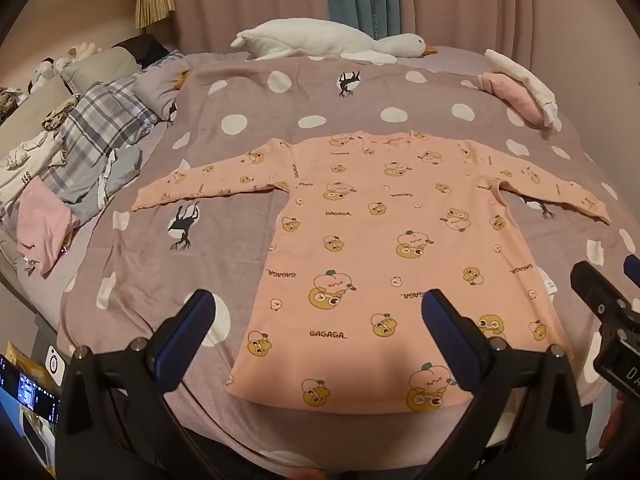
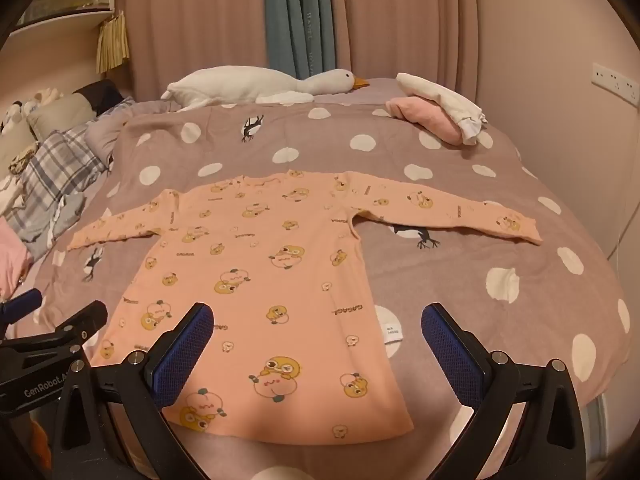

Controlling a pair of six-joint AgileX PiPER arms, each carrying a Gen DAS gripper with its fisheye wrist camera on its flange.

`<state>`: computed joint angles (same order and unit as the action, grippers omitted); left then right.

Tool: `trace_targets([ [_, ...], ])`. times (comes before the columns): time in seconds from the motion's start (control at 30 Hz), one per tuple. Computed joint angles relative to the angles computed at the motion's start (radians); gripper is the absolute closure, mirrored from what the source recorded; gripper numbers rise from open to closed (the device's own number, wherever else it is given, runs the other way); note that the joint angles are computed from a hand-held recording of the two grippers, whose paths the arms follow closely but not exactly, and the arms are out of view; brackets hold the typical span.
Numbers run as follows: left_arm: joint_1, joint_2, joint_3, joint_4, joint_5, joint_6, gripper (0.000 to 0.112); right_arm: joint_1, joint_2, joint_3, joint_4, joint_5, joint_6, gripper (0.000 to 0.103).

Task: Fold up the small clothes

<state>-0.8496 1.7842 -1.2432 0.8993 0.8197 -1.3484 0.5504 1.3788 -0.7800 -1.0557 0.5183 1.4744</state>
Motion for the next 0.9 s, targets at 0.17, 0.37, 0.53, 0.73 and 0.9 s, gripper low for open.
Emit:
trace_targets([
  [0.17, 0.002, 0.023, -0.029, -0.045, -0.003, 0.054, 0.009, -0.003, 0.000, 0.000, 0.003, -0.005, 0.000, 0.000],
  [0.37, -0.014, 0.063, -0.092, -0.061, 0.028, 0.076, 0.009, -0.005, -0.002, 0.002, 0.002, -0.009, 0.003, 0.000],
  [0.53, 0.010, -0.004, 0.014, -0.006, -0.029, 0.003, 0.009, -0.005, -0.002, 0.001, 0.006, -0.009, 0.000, 0.000],
  [0.73, 0.010, -0.004, 0.015, -0.009, -0.029, 0.006, 0.009, -0.007, -0.001, 0.001, 0.008, -0.010, 0.000, 0.000],
  [0.9, 0.009, -0.005, 0.022, -0.004, -0.028, -0.004, 0.009, -0.008, -0.002, 0.001, 0.010, -0.013, -0.004, 0.000],
])
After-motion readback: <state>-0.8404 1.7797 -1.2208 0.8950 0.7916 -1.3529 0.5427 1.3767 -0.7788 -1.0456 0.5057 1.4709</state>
